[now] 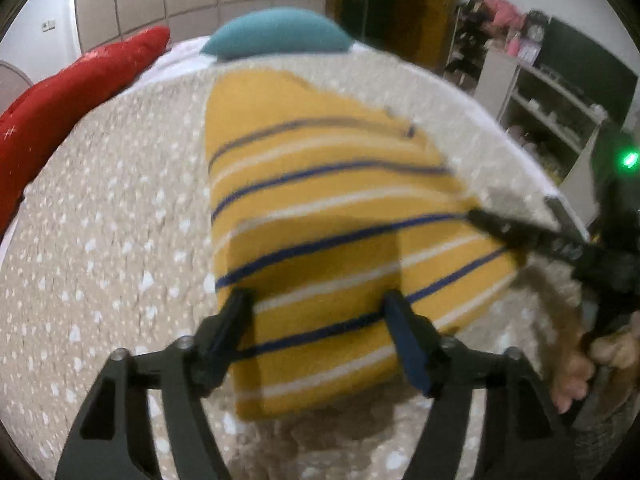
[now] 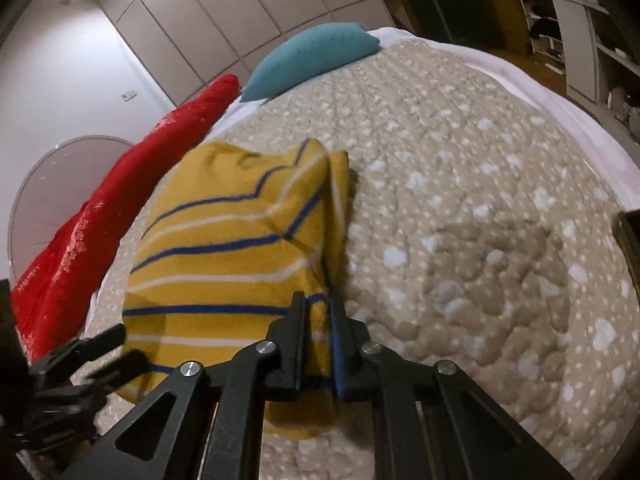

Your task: Fold small clothes

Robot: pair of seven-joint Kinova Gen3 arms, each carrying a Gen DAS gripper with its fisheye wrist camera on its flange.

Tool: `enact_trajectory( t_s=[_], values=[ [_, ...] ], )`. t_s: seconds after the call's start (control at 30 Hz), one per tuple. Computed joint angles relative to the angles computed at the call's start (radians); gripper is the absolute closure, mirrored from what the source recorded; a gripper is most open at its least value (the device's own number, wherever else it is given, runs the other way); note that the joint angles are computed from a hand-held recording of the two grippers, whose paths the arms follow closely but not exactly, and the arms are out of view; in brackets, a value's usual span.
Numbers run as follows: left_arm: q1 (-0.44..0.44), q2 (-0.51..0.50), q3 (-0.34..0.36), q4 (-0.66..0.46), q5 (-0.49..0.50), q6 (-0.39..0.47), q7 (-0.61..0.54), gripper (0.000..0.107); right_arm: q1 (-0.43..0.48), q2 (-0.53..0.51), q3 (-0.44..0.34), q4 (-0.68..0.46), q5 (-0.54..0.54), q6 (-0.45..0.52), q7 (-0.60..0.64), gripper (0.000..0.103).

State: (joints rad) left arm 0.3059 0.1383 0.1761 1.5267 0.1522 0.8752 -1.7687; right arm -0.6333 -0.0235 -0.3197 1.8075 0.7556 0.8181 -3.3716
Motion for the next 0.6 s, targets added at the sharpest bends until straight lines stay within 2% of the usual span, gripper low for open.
enact_trajectory(
  t_s=[0.03,0.1,0.17,0.23,0.33,0.4,0.47,0.53,0.57,0.6],
  values=[
    [0.008,0.001,0.0,0.004,-0.017,0.002,0.011,0.031,0.016,-0.005,-0.015,0.011,0.007,-0.007,-0.009,0.087],
    [0.013,-0.006,0.0,0.018,-0.029,-0.002,0.016,0.03,0.096,-0.026,-0.088,0.054,0.056,-0.055,-0.076,0.069],
    [0.0,-0.018,0.0,0.029,-0.003,-0.001,-0.007,0.03,0.185,-0.056,-0.179,0.071,0.087,-0.07,-0.145,0.069],
    [-0.018,-0.026,-0.003,0.032,0.035,0.011,-0.034,0.03,0.256,-0.07,-0.272,0.038,0.15,-0.021,-0.154,0.069],
    [-0.048,-0.045,-0.01,0.039,0.104,0.03,-0.083,0.03,0.372,-0.035,-0.41,-0.066,0.192,0.053,-0.057,0.069],
    [-0.065,-0.062,-0.018,0.052,0.137,0.033,-0.109,0.03,0.465,0.02,-0.489,-0.13,0.195,0.02,0.024,0.069],
    [-0.077,-0.079,-0.026,0.062,0.156,0.035,-0.121,0.03,0.558,0.082,-0.551,-0.167,0.172,-0.061,0.105,0.069],
    [-0.093,-0.097,-0.038,0.076,0.172,0.041,-0.137,0.03,0.599,0.162,-0.56,-0.203,0.104,-0.112,0.187,0.069],
    [-0.101,-0.105,-0.046,0.082,0.175,0.045,-0.14,0.03,0.599,0.191,-0.537,-0.213,0.064,-0.113,0.221,0.071],
    [-0.108,-0.111,-0.051,0.086,0.177,0.047,-0.143,0.03,0.589,0.206,-0.496,-0.206,0.023,-0.123,0.239,0.083]
  ],
)
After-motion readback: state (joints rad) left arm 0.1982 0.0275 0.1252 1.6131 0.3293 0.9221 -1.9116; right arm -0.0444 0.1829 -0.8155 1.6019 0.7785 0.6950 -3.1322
